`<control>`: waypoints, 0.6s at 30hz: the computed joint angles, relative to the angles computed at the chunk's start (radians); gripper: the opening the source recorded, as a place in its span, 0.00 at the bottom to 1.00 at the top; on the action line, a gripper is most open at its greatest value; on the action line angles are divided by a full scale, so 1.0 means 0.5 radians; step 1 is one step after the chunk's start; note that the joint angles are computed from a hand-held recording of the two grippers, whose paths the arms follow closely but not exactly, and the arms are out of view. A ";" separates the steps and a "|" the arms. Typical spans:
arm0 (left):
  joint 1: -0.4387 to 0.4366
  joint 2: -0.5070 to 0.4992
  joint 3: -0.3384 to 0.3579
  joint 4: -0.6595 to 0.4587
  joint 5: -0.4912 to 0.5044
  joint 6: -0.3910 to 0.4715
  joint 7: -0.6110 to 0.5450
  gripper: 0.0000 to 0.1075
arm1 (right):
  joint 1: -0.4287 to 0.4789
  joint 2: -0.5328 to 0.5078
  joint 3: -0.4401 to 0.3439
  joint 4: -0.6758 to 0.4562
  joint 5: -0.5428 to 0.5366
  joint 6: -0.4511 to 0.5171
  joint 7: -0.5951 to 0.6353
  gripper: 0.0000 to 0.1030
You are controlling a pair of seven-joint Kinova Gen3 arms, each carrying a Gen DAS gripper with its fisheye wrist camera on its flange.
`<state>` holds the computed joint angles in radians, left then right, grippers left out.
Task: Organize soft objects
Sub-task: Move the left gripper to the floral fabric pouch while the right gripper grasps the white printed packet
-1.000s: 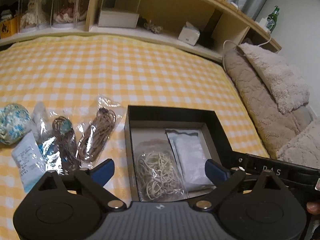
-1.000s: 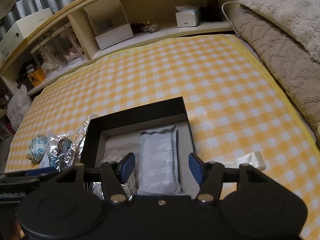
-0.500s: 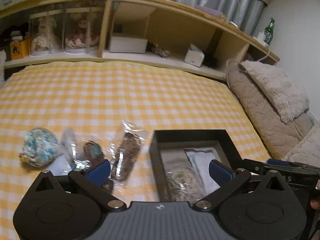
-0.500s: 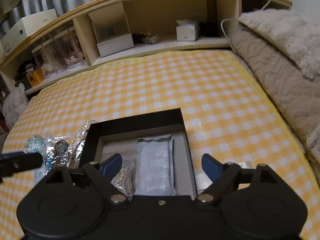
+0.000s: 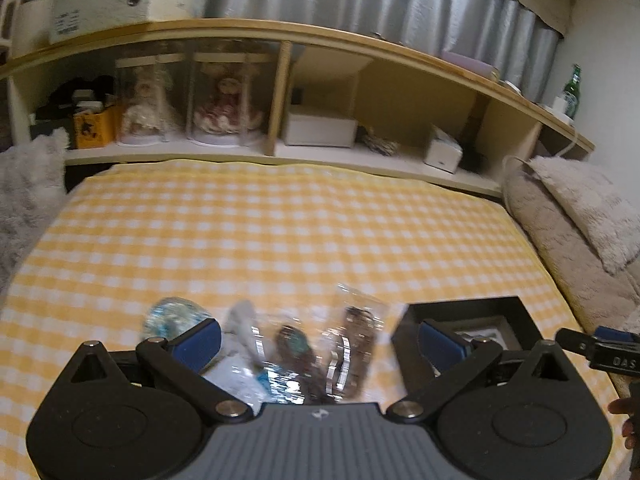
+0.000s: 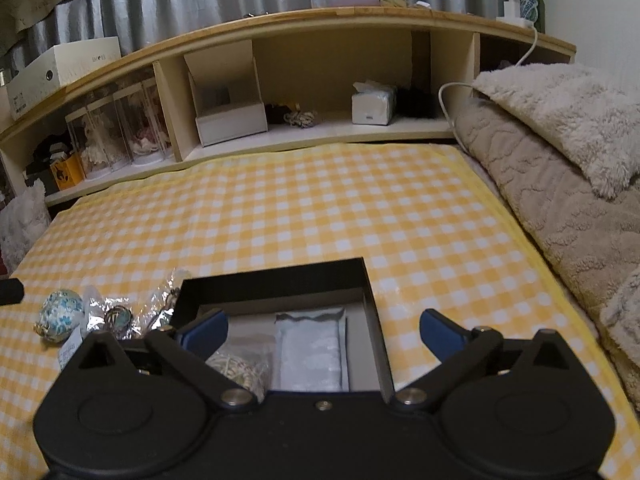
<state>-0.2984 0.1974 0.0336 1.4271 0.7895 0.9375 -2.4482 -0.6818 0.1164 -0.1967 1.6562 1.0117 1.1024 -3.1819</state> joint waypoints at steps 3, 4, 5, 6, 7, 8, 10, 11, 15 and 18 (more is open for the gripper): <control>-0.036 0.029 -0.013 -0.020 0.024 -0.014 -0.014 0.96 | -0.019 0.026 -0.003 -0.023 0.040 -0.003 -0.012 1.00; -0.044 0.034 -0.013 -0.018 0.028 -0.037 -0.024 0.96 | -0.028 0.036 -0.002 -0.033 0.056 -0.007 -0.019 1.00; -0.052 0.034 -0.011 -0.008 0.036 -0.063 -0.042 0.96 | -0.037 0.047 0.000 -0.040 0.073 -0.015 -0.028 1.00; -0.059 0.035 -0.009 0.002 0.046 -0.097 -0.067 0.96 | -0.048 0.057 0.002 -0.049 0.088 -0.022 -0.036 1.00; -0.071 0.038 -0.006 0.011 0.060 -0.124 -0.098 0.96 | -0.058 0.068 0.006 -0.058 0.105 -0.032 -0.045 1.00; -0.078 0.042 -0.003 0.015 0.070 -0.145 -0.122 0.96 | -0.069 0.081 0.009 -0.069 0.122 -0.043 -0.054 1.00; -0.092 0.054 0.004 0.019 0.083 -0.179 -0.164 0.96 | -0.093 0.106 0.019 -0.084 0.163 -0.072 -0.084 1.00; -0.097 0.062 0.007 0.021 0.089 -0.198 -0.184 0.96 | -0.104 0.118 0.025 -0.090 0.183 -0.092 -0.100 1.00; -0.106 0.109 0.017 0.016 0.076 -0.275 -0.203 0.96 | -0.154 0.180 0.052 -0.135 0.257 -0.154 -0.144 1.00; -0.111 0.168 0.032 -0.032 0.011 -0.296 -0.188 0.96 | -0.219 0.249 0.078 -0.190 0.325 -0.148 -0.190 1.00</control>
<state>-0.3537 0.2815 0.0496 1.4108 0.7948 0.7897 -2.5421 -0.7911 0.2406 -0.1579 1.5612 1.1741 1.0286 -3.2770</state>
